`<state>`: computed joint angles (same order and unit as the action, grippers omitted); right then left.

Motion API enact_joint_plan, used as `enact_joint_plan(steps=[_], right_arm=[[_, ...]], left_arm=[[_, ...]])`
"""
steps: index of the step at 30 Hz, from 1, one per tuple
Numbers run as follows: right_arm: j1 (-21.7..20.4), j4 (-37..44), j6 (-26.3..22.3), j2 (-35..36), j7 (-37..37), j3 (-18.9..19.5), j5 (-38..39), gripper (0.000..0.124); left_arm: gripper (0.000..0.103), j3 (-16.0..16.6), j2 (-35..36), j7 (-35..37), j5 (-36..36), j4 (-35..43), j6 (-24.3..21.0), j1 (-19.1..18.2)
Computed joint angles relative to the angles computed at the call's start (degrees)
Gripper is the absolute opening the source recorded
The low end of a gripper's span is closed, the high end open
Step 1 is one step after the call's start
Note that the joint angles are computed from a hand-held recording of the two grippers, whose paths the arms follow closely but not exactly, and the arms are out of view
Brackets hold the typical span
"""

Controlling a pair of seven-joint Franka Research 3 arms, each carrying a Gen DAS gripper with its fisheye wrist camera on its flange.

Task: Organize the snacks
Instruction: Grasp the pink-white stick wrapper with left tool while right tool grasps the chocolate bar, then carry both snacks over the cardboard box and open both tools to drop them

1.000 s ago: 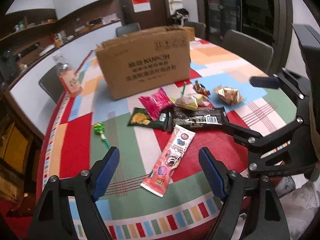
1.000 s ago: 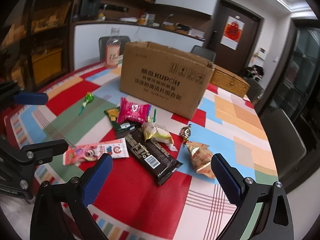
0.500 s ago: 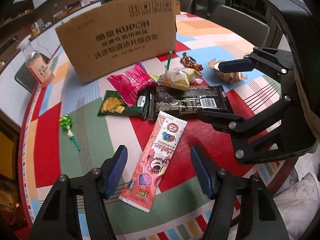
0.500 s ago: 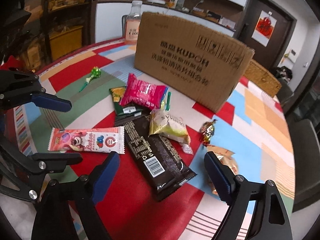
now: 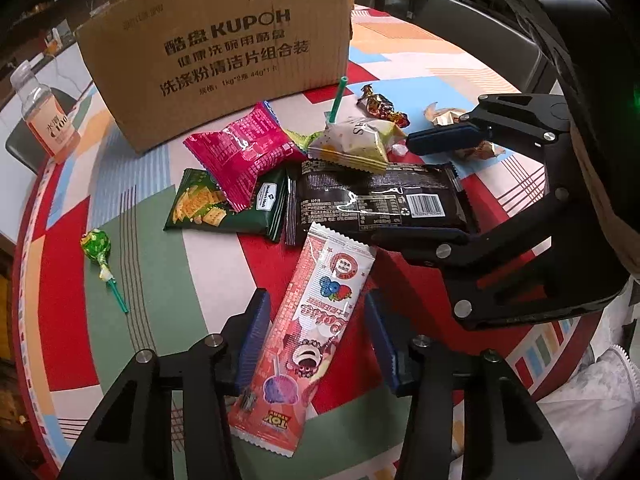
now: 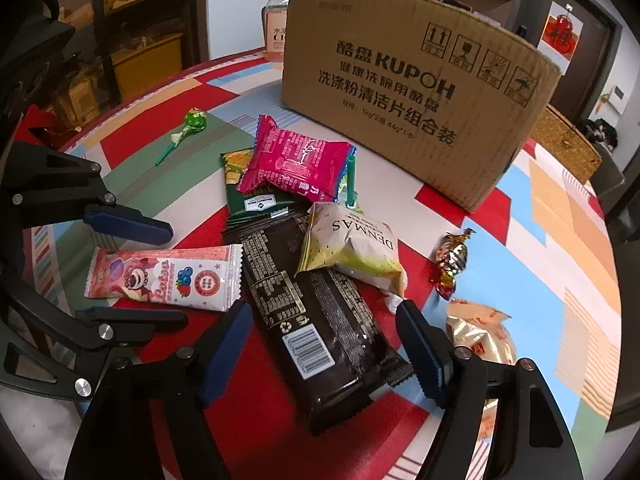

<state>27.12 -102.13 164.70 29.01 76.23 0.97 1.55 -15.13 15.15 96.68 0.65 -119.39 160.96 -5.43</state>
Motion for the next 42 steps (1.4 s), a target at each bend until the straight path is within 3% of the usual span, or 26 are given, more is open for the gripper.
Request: enact_joint_plan(steps=[12,14,20,36,42], right_arm=[[-1.6,3.15,-4.8,1.6,-1.56,2.22,3.54,0.063],[-1.39,3.1,-5.09,1.47,-1.14,2.25,3.83,0.056],[0.27,1.95,-4.54,0.52,2.55,1.42,3.12,0.051],[2.49,-5.97,1.22,-6.94,10.72,2.07,4.04,0.05],[6.64,-7.63,5.11,-8.96,18.91,-2.67,-2.15,0.05]], left_arm=[[0.036,-3.55,2.07,5.83,-9.14,1.19,0.68,4.1],[0.035,-4.57,2.02,7.46,-11.69,0.98,0.89,5.24],[0.032,-5.61,-0.19,10.73,-17.51,-1.42,2.67,6.66],[0.032,-2.71,-10.34,16.09,-28.35,-10.03,11.31,3.36],[0.032,-1.0,-12.05,20.14,-33.6,-10.47,14.76,1.05]])
